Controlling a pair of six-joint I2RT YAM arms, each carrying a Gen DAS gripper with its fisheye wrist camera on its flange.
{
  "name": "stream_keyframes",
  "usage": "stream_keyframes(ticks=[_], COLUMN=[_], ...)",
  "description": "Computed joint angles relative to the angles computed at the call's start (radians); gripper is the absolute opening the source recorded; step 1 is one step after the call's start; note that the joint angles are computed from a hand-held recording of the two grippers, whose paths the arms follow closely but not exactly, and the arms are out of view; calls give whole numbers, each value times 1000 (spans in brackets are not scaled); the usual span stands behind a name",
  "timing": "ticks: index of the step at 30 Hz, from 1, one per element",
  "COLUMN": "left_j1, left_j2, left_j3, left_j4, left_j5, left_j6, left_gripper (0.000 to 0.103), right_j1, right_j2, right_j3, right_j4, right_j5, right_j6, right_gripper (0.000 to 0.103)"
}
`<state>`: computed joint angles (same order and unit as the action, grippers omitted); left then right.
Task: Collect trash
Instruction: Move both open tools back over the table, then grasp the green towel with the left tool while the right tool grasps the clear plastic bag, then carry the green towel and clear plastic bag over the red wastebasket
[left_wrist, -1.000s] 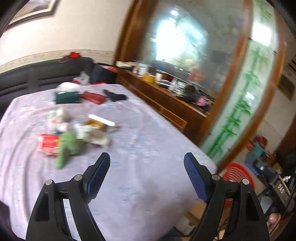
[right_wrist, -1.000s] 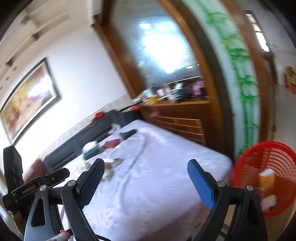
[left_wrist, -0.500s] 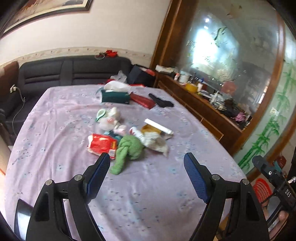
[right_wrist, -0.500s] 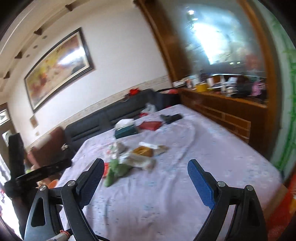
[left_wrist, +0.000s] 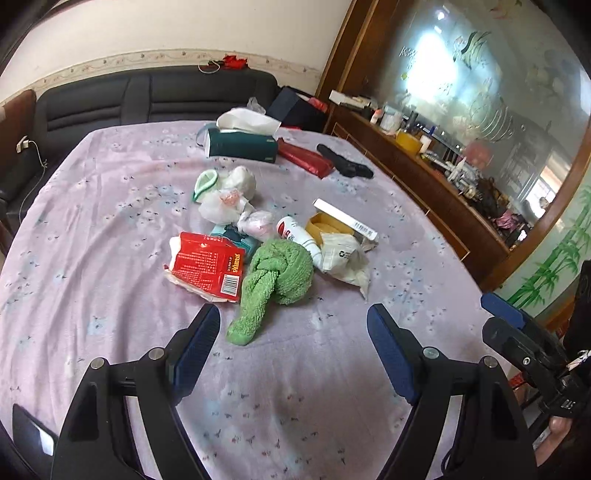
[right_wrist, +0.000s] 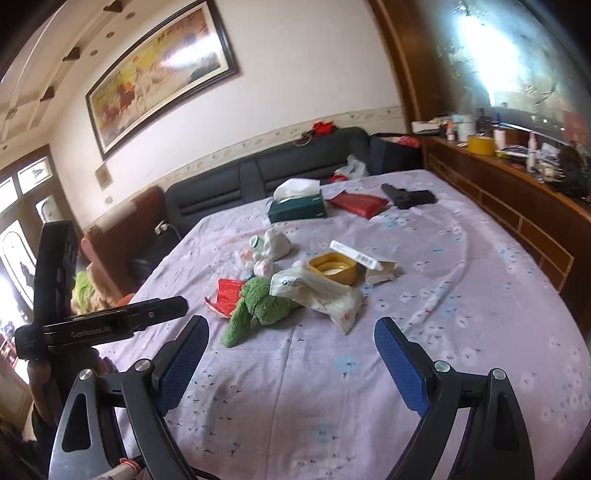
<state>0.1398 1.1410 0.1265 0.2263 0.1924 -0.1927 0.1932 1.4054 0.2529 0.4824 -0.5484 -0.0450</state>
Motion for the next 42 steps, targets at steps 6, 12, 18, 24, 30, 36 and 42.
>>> stream_keyframes(ticks=[6,12,18,24,30,36,42], left_j1=[-59,-79,-55,24,74,86,53], left_j2=[332,600,720,779,751,715,642], left_j3=[119,281,345,357,325,295,243], left_j4=[140,166,204,252,268,265,277], left_j5=[-59,-91,-58,58,116,131,97], left_j6=[4,6,0,-31,-34,-31,-25], left_gripper=[80,76,72,47,33,31,31], right_j1=[16,37,39,54,94,119,100], right_j2=[243,521,714,857,893,823,686], right_j3=[177,463,711,938,963,851,642], right_j4=[-35,-209,-345,-528,-546,-457,-323], right_j5=[-47,-71,-80,-100,-57,28,43], right_j6=[-69,-183,-247,-326,-364,-334,-238], right_gripper=[94,94,94,94,68,59,56])
